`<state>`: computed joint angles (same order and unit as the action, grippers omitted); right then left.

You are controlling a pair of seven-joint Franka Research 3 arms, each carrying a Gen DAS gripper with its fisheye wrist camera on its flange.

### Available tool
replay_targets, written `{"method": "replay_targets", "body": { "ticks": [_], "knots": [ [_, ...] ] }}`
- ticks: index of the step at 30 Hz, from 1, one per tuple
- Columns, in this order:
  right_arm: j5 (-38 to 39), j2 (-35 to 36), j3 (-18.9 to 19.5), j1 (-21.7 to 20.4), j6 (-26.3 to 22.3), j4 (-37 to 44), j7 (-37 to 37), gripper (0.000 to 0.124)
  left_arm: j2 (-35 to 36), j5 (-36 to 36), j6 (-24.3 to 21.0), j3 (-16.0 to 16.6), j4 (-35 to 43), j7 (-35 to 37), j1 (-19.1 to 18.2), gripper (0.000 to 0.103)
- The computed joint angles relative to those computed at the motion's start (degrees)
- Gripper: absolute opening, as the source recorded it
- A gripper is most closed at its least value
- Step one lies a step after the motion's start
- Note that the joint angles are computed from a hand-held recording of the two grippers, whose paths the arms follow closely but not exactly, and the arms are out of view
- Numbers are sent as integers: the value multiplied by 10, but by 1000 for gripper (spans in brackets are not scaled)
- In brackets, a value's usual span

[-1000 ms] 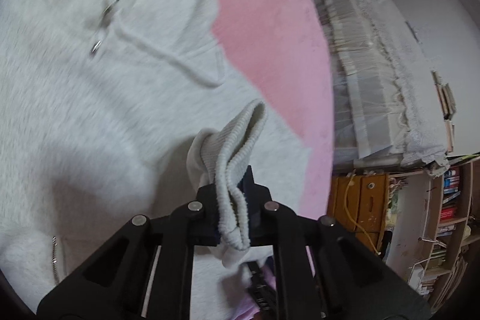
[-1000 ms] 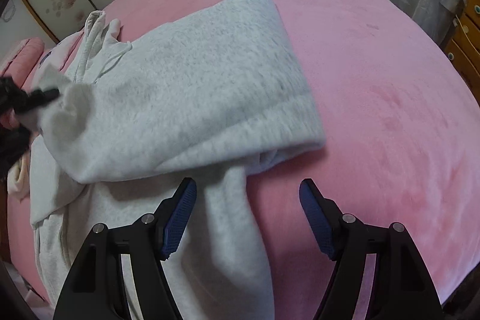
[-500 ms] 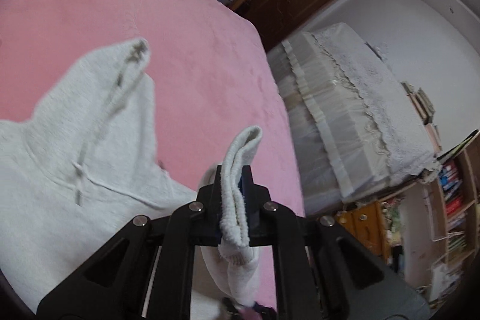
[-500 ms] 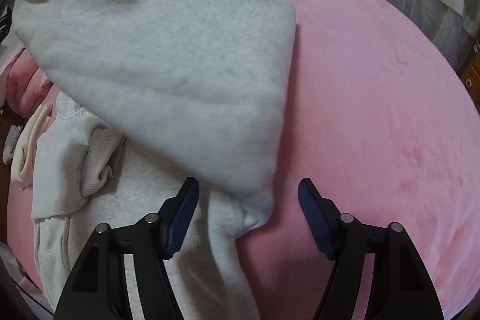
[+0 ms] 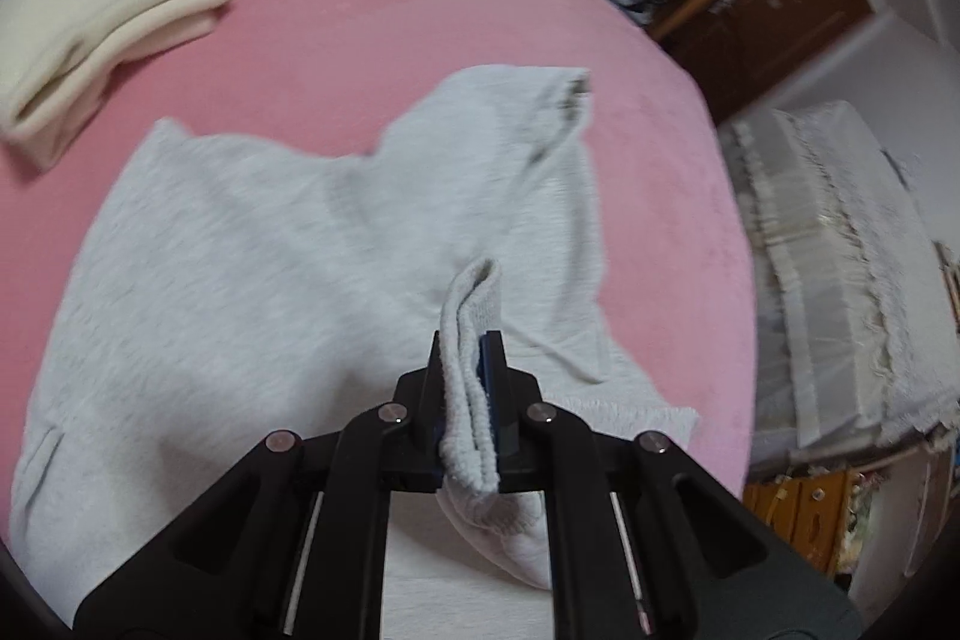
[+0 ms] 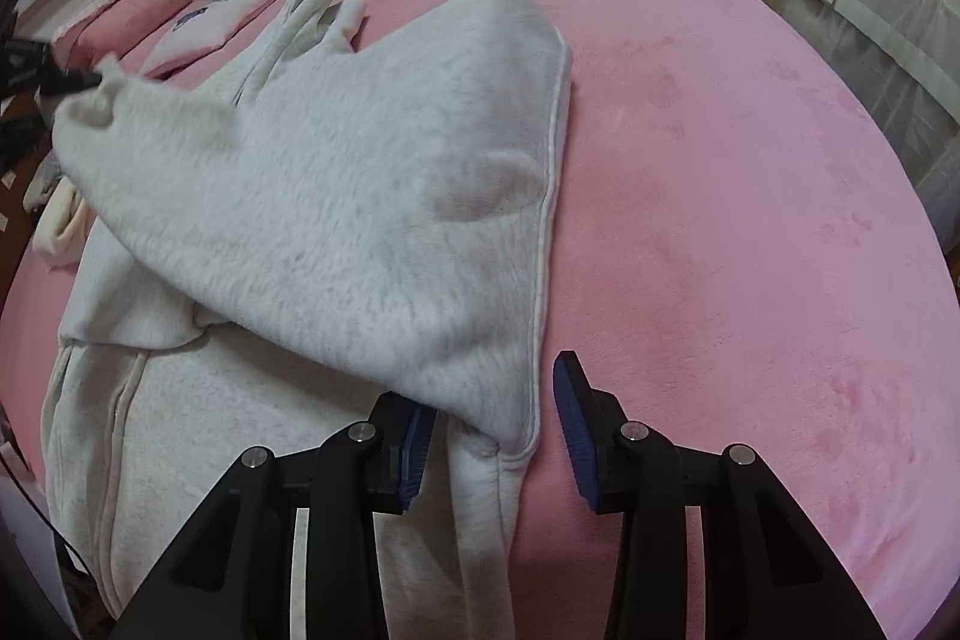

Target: Fold large clothes

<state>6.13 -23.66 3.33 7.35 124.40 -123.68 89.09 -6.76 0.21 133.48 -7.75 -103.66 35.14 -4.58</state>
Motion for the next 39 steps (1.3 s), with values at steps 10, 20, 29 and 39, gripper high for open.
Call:
{"method": "replay_targets", "body": {
  "ticks": [10, 20, 29, 39],
  "knots": [
    [-25, -56, -8, -26, 15, -66, -30, 24, -47, 11, -24, 8, -136, 14, 8, 7],
    [-46, -25, 7, -19, -40, -36, -1, 24, -9, 99, -134, 3, -79, 60, 22, 7],
    [-16, -81, -22, -28, -117, 5, -53, 24, -77, 31, -106, 32, -85, 86, 22, 35],
    [153, 58, -32, 18, -62, 91, -30, 12, 18, -244, -29, 10, -21, 274, -49, 21]
  ]
}}
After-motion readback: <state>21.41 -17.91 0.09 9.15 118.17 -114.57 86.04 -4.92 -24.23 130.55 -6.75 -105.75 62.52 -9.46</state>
